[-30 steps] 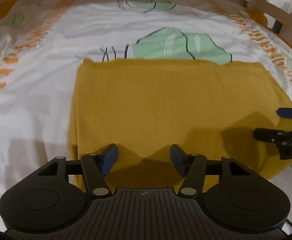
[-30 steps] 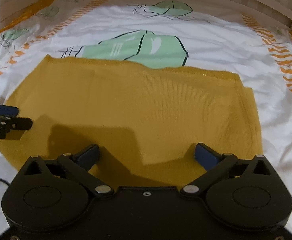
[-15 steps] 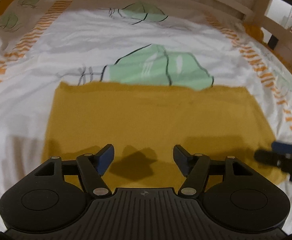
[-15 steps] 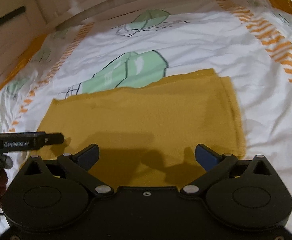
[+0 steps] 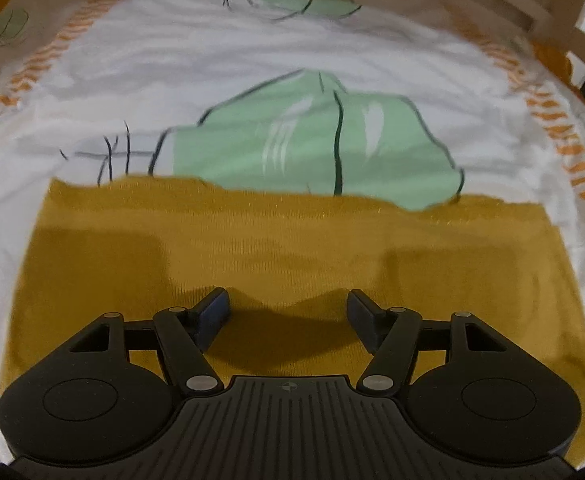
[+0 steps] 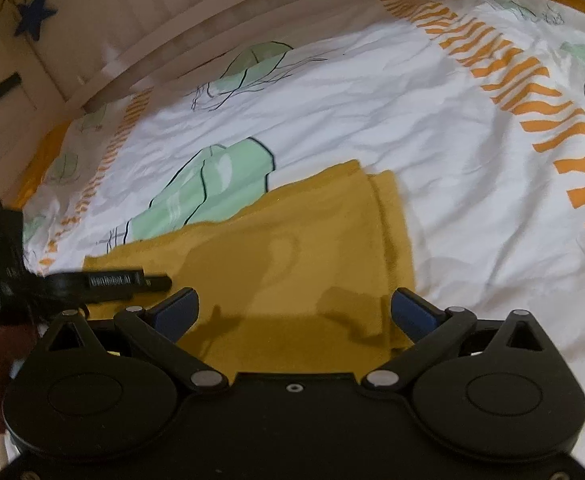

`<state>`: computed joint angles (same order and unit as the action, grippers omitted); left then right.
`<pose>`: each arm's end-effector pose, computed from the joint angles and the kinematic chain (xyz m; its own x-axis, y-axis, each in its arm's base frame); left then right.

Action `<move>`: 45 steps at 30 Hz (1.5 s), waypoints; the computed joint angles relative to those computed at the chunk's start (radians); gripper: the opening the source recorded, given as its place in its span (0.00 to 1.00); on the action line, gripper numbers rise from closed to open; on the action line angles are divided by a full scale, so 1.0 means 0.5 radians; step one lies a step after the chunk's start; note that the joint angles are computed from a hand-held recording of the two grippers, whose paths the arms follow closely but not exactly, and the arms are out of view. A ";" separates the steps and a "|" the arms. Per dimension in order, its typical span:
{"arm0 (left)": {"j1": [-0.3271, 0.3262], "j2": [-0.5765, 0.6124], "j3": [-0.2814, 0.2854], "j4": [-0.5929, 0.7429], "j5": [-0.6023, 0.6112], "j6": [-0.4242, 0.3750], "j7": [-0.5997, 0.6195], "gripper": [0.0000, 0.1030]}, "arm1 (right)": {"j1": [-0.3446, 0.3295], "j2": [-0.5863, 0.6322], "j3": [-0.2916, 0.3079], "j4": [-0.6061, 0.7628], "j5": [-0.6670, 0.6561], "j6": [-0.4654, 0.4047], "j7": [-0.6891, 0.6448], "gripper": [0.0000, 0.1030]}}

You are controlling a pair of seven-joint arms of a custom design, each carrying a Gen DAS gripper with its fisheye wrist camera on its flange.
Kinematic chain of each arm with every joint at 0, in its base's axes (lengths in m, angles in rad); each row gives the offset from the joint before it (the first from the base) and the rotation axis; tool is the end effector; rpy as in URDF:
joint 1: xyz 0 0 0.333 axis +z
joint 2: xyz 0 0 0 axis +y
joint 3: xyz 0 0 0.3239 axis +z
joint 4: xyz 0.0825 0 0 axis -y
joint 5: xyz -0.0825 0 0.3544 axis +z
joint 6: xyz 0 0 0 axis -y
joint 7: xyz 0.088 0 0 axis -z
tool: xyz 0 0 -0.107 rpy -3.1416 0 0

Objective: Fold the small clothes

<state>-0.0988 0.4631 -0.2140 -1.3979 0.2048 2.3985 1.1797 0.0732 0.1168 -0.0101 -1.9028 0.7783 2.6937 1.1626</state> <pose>0.6862 -0.1849 0.5224 -0.0139 -0.9946 0.1031 -0.8552 -0.0416 -0.5167 0.6064 0.0154 0.5284 0.0430 -0.9044 -0.4245 -0.7520 0.2505 -0.6098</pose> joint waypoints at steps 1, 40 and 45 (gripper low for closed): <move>-0.005 -0.002 0.003 -0.013 0.015 0.010 0.004 0.62 | -0.016 0.015 -0.009 0.017 0.023 -0.031 0.005 0.99; 0.082 -0.869 0.111 -1.142 -0.349 0.421 0.247 0.62 | -0.356 0.331 0.041 0.297 1.093 -0.844 -0.572 1.00; 0.126 -0.885 0.165 -1.146 -0.349 0.427 0.227 0.62 | -0.352 0.323 0.044 0.293 1.093 -0.824 -0.571 1.00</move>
<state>-0.0359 0.0206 -0.1314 -1.9711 0.0304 2.6119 1.2930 -0.1028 0.2782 0.0119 -1.7565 1.3248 2.2819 0.8770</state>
